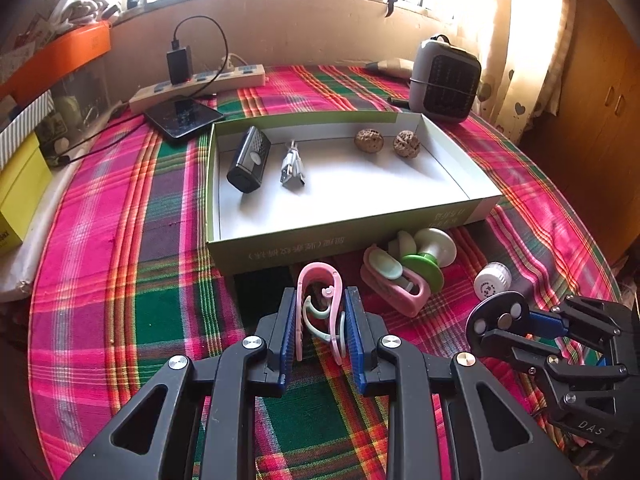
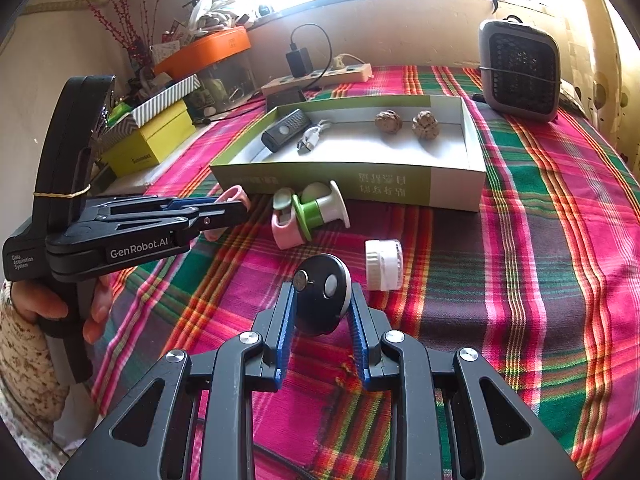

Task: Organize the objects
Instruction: 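Grasp the pink cable winder with the left tool while the right tool holds the disc, then carry the pink winder and black disc into the white box and open both tools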

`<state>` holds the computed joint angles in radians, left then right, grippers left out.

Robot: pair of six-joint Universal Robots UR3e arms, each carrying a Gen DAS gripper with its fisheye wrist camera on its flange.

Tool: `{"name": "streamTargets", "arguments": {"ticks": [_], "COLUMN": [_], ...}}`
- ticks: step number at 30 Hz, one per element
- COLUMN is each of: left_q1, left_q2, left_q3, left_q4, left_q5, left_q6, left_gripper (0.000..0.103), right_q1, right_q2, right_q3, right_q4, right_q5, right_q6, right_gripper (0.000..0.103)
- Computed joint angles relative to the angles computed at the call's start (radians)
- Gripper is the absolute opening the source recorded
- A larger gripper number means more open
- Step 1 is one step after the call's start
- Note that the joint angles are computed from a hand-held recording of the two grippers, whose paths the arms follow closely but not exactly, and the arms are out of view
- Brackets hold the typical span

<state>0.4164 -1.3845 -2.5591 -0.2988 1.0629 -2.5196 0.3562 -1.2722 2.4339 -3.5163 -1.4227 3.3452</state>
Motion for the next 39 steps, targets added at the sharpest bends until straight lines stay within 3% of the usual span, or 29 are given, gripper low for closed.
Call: {"name": "streamTargets", "arguments": {"ticks": [11, 22, 39], "left_q1": [-0.005, -0.079, -0.201], "left_q2": [0.035, -0.083, -0.347], "left_q3": [0.068, 0.201, 0.449], "left_q4": [-0.08, -0.048, 0.002], "left_q5": [-0.037, -0.024, 0.039], "left_q6": [-0.012, -0.092, -0.204], "left_gripper": [0.021, 0.021, 0.021], "right_q1": [-0.021, -0.099, -0.18], "right_q2": [-0.075, -0.112, 0.019], "right_q3": [-0.025, -0.127, -0.374], "right_q4": [0.054, 0.156, 0.337], "right_q5": [0.015, 0.063, 0.108], "right_q6": [-0.006, -0.034, -0.11], "right_gripper": [0.027, 0.027, 0.027]}}
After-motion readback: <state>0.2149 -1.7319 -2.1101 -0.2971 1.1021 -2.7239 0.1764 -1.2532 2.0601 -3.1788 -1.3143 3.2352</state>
